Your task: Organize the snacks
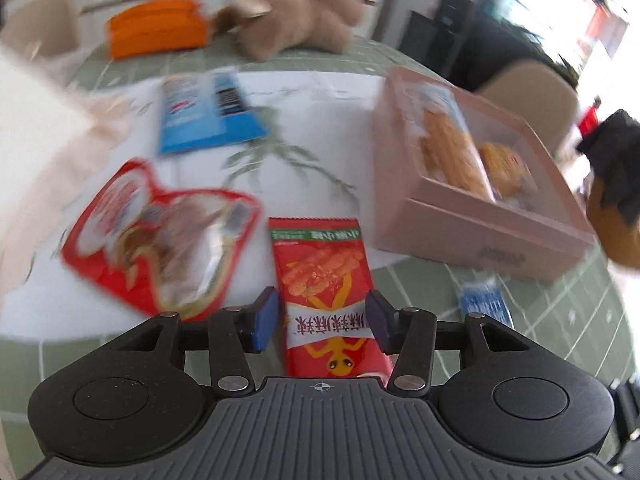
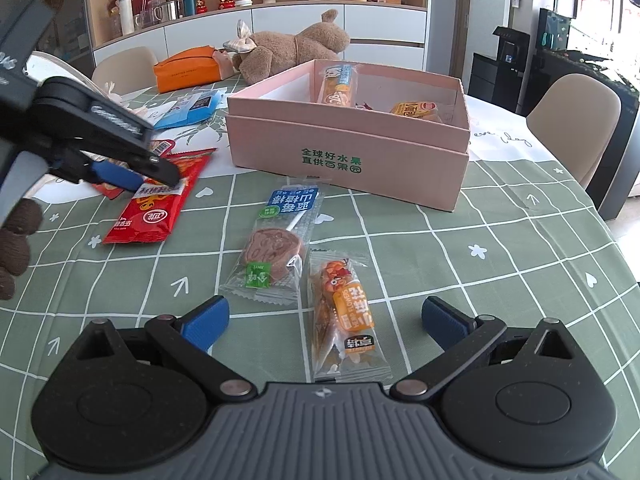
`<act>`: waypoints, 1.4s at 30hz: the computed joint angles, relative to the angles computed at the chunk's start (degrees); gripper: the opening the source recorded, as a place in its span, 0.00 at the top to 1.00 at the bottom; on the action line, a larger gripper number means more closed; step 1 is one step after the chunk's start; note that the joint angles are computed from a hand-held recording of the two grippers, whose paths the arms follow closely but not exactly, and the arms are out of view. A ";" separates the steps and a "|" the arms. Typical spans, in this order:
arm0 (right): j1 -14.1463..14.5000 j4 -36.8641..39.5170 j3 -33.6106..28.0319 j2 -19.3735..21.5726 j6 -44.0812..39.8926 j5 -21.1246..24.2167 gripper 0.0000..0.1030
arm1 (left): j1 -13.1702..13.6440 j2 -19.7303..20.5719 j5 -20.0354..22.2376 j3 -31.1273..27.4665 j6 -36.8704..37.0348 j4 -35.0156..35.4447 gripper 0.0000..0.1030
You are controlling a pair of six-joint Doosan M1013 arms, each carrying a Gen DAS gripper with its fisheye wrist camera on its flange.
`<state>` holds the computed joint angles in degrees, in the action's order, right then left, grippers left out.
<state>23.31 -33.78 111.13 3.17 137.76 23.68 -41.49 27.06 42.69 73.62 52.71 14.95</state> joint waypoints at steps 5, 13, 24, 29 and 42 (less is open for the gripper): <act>-0.06 0.61 -0.17 0.12 -0.95 -0.03 0.00 | -2.40 2.04 3.86 -2.62 7.23 5.04 0.27; -0.95 6.30 -0.44 -0.03 -8.17 -0.06 0.04 | -1.37 -0.82 0.31 1.51 7.82 0.26 0.40; -3.40 4.85 -5.09 0.61 -6.09 6.69 0.53 | 0.42 -5.04 -6.49 8.02 11.70 -15.42 0.71; -4.78 20.90 -6.18 -0.36 -19.44 2.19 0.53 | 0.91 -5.04 -6.61 8.02 13.18 -17.71 0.70; -1.89 32.66 -8.52 3.03 -33.59 7.64 0.77 | 0.22 -6.18 -2.76 6.60 7.68 -8.18 0.66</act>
<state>21.42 -1.12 102.61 6.20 104.17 31.32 -41.27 20.88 39.93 80.22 60.40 6.77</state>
